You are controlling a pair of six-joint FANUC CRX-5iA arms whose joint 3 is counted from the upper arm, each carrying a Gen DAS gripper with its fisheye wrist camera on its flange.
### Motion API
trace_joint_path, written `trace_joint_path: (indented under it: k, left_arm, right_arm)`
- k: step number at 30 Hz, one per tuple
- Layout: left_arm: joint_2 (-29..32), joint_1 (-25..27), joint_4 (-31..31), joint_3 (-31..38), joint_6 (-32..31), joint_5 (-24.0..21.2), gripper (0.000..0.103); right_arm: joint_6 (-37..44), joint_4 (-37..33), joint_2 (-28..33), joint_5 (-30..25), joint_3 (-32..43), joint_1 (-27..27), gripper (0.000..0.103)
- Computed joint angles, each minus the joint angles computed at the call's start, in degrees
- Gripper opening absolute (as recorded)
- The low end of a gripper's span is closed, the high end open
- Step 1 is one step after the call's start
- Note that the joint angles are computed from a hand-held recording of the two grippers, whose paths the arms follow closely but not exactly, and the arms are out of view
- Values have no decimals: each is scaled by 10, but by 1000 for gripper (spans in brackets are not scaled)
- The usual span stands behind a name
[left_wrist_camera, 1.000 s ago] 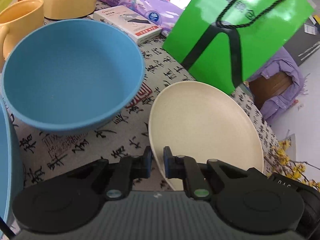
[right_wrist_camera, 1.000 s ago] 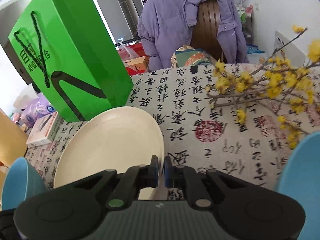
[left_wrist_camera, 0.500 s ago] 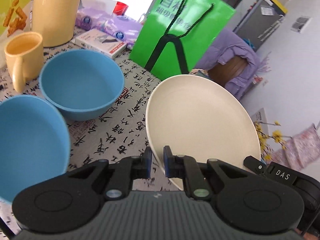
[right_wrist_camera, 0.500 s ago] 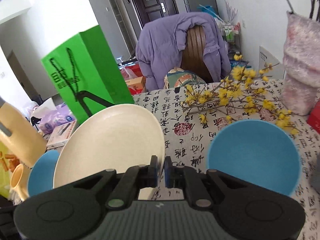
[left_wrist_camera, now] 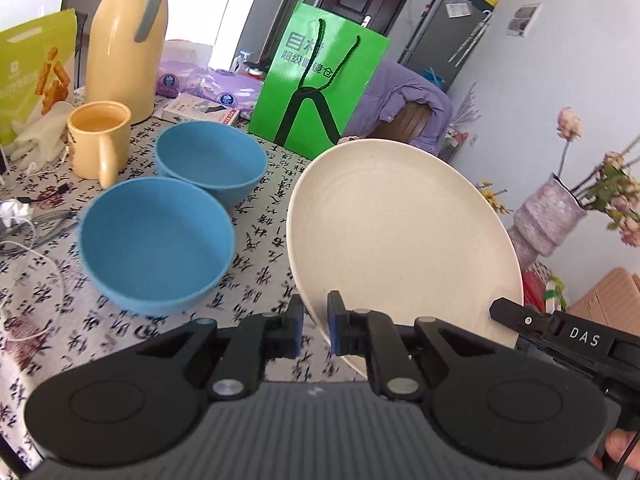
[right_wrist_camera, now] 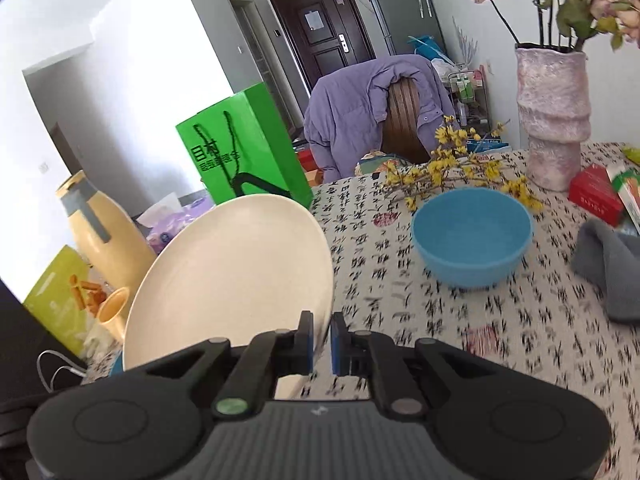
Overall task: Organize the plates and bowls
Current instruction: 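Lift and carry the cream plate over the plate stack with both grippers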
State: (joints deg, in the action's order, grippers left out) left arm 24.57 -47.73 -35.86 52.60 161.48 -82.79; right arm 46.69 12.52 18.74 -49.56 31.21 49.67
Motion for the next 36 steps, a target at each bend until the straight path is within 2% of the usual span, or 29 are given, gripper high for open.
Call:
trace_joint_path:
  k: [3,6,10,13,16,20,23,27,32,36]
  left_arm:
    - [-41,-21,-9,-65,35,23,13]
    - [-72,-53,-39,-113,66,29,13]
    - [-102,-105,-97,-164,97,23,12]
    - [-126,-146,-132,-211,118,23,13]
    - [-137,-200,-181,-243,140,6,13]
    - [-138,-265,-230,-266,170,-34,13]
    - [-130,-305,-252,-272,177,-66,13]
    - [-134,-315,-229,-283,185,-74,13]
    - [-136,-313,-229,-287,185,-75,13]
    - [-135,-300,-217,-286,179,-55,13]
  right_arm:
    - [-50,45,-58,48,-98,25,8]
    - [-125,118,-114,96,-201,55,8]
    - [-265,228,-181,161,-334,87,8]
    - [-412,360,-226,196,-434,108,8]
    - [-534,486,-264,195,-514,132,8]
    - [-656,593,-309,180,-600,167,9]
    - [-698,617,-332,140,-642,210,9]
    - [-702,589,-349,113,-662,250,9]
    - [-709,595,-348,121,-668,249,9]
    - [-704,595,-348,125,-668,241,9]
